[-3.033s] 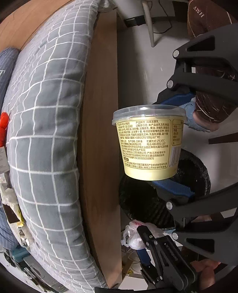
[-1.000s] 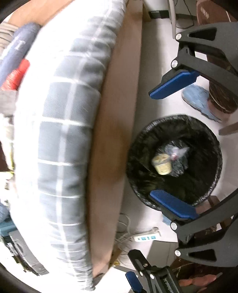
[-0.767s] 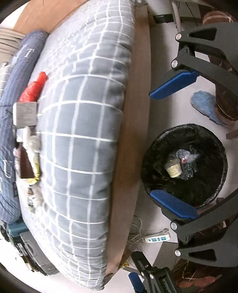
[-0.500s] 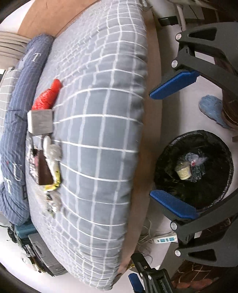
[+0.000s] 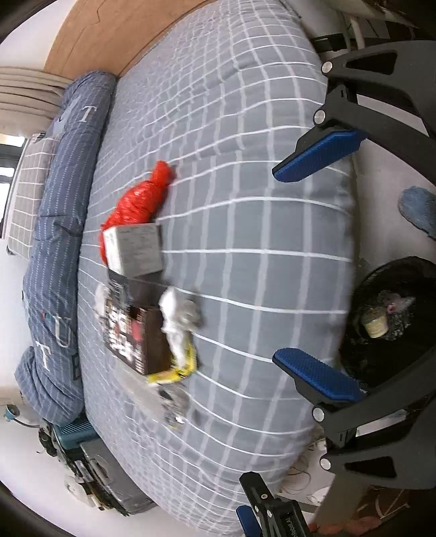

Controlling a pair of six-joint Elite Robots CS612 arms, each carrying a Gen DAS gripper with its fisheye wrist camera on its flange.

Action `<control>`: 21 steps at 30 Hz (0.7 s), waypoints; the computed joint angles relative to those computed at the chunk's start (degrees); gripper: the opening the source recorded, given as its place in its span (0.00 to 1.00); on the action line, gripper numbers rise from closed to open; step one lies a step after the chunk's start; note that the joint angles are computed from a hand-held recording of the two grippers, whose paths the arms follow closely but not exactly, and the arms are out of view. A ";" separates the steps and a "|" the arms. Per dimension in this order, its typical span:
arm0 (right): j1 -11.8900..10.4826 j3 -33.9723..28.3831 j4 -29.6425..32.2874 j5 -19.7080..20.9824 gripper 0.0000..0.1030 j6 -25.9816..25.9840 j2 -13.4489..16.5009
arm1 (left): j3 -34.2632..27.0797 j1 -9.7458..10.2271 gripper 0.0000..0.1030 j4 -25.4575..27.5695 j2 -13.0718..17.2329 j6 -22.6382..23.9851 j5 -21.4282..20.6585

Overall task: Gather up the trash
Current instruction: 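Move both open grippers back over the bed toward the remaining trash, then grasp the bubble wrap with the left gripper while the right grasps the black packet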

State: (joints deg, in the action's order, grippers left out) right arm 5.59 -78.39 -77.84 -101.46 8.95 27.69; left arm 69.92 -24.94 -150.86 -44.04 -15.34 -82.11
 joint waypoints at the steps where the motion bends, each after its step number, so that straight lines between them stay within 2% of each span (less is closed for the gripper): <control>1: -0.17 1.05 -0.87 0.00 0.92 -0.27 -0.50 | -1.52 0.06 0.94 0.60 0.70 0.16 0.13; 6: -0.78 5.81 -4.31 0.44 0.92 -1.05 -2.73 | -7.72 0.37 0.94 2.90 3.64 1.25 0.57; 11: -1.33 11.66 -8.41 1.40 0.91 -1.53 -5.54 | -16.52 0.70 0.94 6.97 7.98 1.65 1.44; 21: -2.24 24.31 -13.53 4.24 0.75 -0.96 -11.62 | -34.44 0.88 0.94 18.08 17.28 3.84 1.01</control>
